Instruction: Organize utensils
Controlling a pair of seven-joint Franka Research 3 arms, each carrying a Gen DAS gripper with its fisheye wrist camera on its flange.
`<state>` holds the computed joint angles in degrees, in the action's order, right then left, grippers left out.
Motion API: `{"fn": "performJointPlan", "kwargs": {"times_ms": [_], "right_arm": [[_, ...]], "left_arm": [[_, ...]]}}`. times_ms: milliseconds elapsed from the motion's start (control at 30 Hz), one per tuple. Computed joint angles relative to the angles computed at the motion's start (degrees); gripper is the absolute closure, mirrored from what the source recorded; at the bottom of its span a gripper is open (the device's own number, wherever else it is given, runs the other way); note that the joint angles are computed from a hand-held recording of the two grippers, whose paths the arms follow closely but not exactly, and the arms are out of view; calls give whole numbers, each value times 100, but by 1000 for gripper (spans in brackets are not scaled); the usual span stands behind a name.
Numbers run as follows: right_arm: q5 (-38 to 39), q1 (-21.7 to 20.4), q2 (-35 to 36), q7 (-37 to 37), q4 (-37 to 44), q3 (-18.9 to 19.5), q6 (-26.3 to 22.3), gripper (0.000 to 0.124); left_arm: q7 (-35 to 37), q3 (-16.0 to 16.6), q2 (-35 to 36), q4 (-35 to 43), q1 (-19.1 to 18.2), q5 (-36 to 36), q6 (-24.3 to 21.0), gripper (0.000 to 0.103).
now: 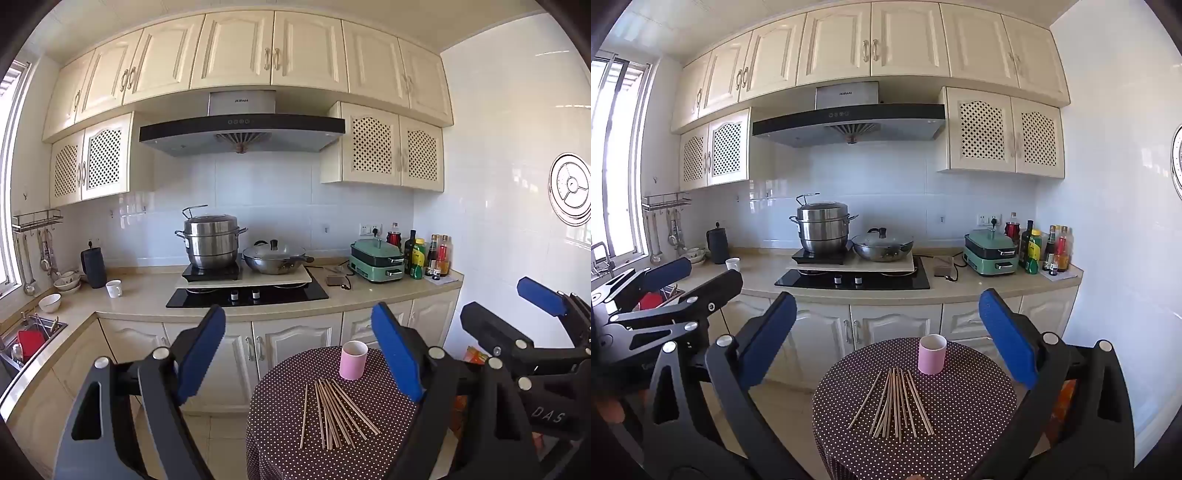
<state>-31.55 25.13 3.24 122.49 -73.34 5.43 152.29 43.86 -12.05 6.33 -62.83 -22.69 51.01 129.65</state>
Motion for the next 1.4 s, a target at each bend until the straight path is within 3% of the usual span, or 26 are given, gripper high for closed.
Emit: {"fn": "performJointPlan", "kwargs": {"times_ms": [1400], "right_arm": [[-201, 21, 29, 242, -170, -24, 40, 27]], "left_arm": [[19, -8, -66, -136, 139, -198, 110, 23]]}}
